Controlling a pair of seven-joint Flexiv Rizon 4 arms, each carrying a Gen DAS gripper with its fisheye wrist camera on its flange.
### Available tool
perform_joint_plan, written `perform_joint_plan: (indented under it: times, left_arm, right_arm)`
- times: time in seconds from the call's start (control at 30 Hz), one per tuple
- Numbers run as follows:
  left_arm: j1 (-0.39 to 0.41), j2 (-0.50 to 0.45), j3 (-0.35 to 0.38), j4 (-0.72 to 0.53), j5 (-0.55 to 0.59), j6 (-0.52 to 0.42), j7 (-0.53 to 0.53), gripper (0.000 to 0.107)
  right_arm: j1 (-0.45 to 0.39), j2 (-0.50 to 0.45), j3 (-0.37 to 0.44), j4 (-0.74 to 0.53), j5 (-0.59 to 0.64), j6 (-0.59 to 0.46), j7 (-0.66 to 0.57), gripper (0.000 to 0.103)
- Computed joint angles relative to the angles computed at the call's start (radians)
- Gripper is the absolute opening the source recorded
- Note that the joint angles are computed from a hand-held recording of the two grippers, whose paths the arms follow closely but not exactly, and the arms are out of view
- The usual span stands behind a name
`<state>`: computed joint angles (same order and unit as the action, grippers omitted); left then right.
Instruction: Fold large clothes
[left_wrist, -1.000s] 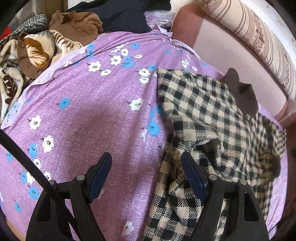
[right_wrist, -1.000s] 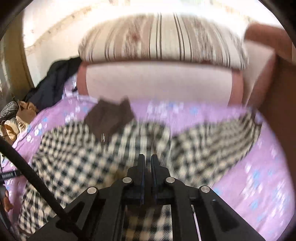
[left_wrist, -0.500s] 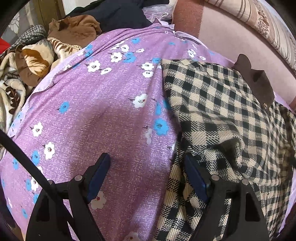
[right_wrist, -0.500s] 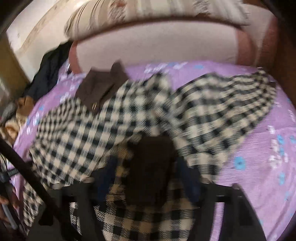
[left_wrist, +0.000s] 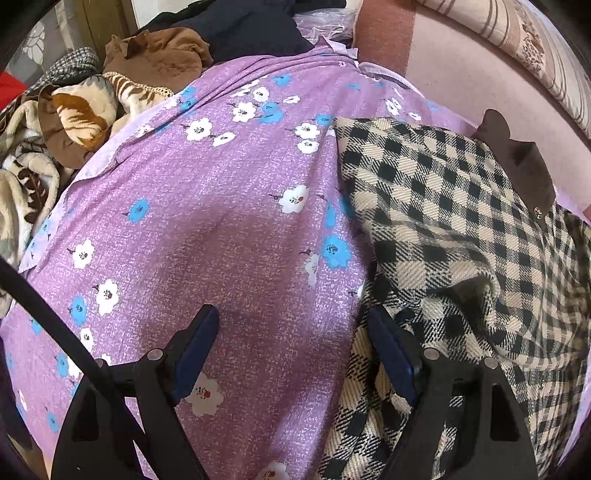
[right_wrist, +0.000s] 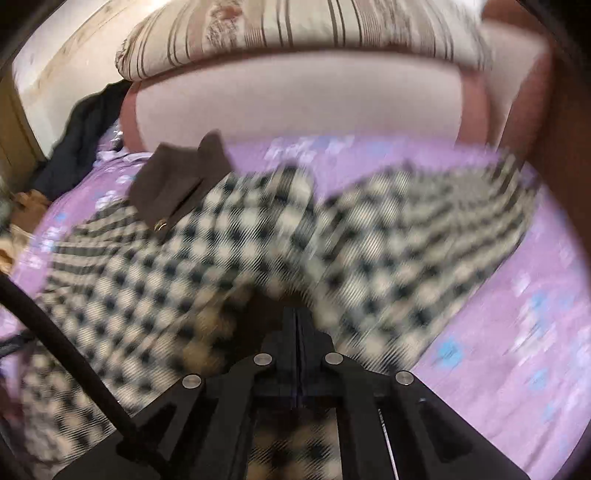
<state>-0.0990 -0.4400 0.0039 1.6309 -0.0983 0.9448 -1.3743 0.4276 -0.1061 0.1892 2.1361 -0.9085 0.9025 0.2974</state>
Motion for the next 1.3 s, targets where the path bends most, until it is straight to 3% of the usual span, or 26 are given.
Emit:
perform_joint_plan:
  times: [0.03,0.07,0.13,0.2,0.23,0.27,0.3,0.37,0.57,0.63,0.7,0.73,0.8,0.83,0.87,0.97,1.03,1.1,1.17,1.3]
  left_arm:
    - [0.003,0.000,-0.002,0.000,-0.005,-0.001,0.001,0.082]
    - [0.003,-0.001,-0.001,-0.001,-0.006,-0.002,-0.001,0.082]
    - [0.001,-0.002,0.002,-0.002,-0.004,0.001,-0.011,0.082]
    - [-0.001,-0.002,0.004,-0.001,0.004,0.008,-0.015,0.082]
    - [-0.002,-0.002,0.005,-0.001,0.006,0.011,-0.016,0.082]
    - [-0.003,-0.003,0.006,-0.001,0.009,0.012,-0.019,0.082]
    - [-0.003,-0.003,0.006,-0.003,0.009,0.009,-0.022,0.082]
    - [0.007,0.002,-0.003,0.000,-0.008,0.001,-0.012,0.082]
    - [0.066,0.066,-0.078,0.102,-0.199,0.170,0.097,0.081]
    - [0.073,0.064,-0.110,0.112,-0.258,0.203,0.142,0.082]
    - [0.066,0.047,-0.119,0.084,-0.275,0.151,0.169,0.082]
    - [0.058,0.038,-0.118,0.072,-0.274,0.127,0.179,0.082]
    - [0.025,0.021,-0.090,0.045,-0.220,0.081,0.170,0.082]
    - [0.007,0.011,-0.070,0.027,-0.182,0.058,0.153,0.082]
    - [-0.011,0.002,-0.049,0.012,-0.141,0.039,0.133,0.082]
    - [-0.026,-0.017,-0.033,-0.003,-0.092,0.021,0.102,0.086]
    - [-0.032,-0.020,-0.025,-0.004,-0.074,0.036,0.078,0.089]
    - [-0.031,-0.021,-0.028,-0.002,-0.067,0.047,0.074,0.089]
    - [-0.031,-0.018,-0.028,-0.002,-0.057,0.049,0.073,0.089]
    - [-0.012,0.021,-0.061,0.047,-0.090,0.122,0.118,0.089]
  right_arm:
    - [-0.009,0.013,-0.008,0.027,-0.042,0.064,0.064,0.025]
    - [-0.014,0.025,-0.011,0.041,-0.081,0.089,0.115,0.061]
    - [-0.008,0.029,-0.003,0.035,-0.119,0.052,0.152,0.081]
    - [-0.011,0.009,0.002,0.026,-0.096,0.076,0.108,0.079]
    - [-0.011,-0.017,-0.001,0.010,-0.075,0.098,0.079,0.064]
    - [-0.010,-0.047,-0.004,-0.003,-0.047,0.119,0.059,0.034]
    - [-0.010,-0.071,-0.009,-0.011,-0.016,0.145,0.041,0.020]
    - [0.009,-0.076,-0.026,-0.015,-0.028,0.140,0.046,0.007]
    - [0.043,0.026,0.004,-0.011,-0.128,-0.102,0.061,0.007]
    - [0.030,-0.002,0.007,-0.019,-0.087,-0.097,0.033,0.007]
    - [0.021,-0.032,0.007,-0.020,-0.023,-0.062,-0.010,0.008]
    - [0.023,-0.039,0.009,-0.023,0.008,-0.062,-0.024,0.011]
    - [0.039,-0.020,0.012,-0.019,0.012,-0.113,0.009,0.032]
    - [0.047,-0.005,0.016,-0.017,0.003,-0.149,0.030,0.048]
    - [0.056,0.021,0.024,-0.007,-0.017,-0.192,0.063,0.051]
    - [0.052,0.061,0.041,0.020,-0.053,-0.192,0.121,0.051]
    - [0.024,0.060,0.031,0.047,-0.089,-0.063,0.159,0.045]
    - [0.020,0.021,0.031,0.034,-0.047,-0.018,0.121,0.040]
    - [0.029,-0.036,0.035,0.008,0.026,-0.035,0.044,0.040]
    - [0.053,-0.030,0.024,-0.004,0.034,-0.059,0.009,0.040]
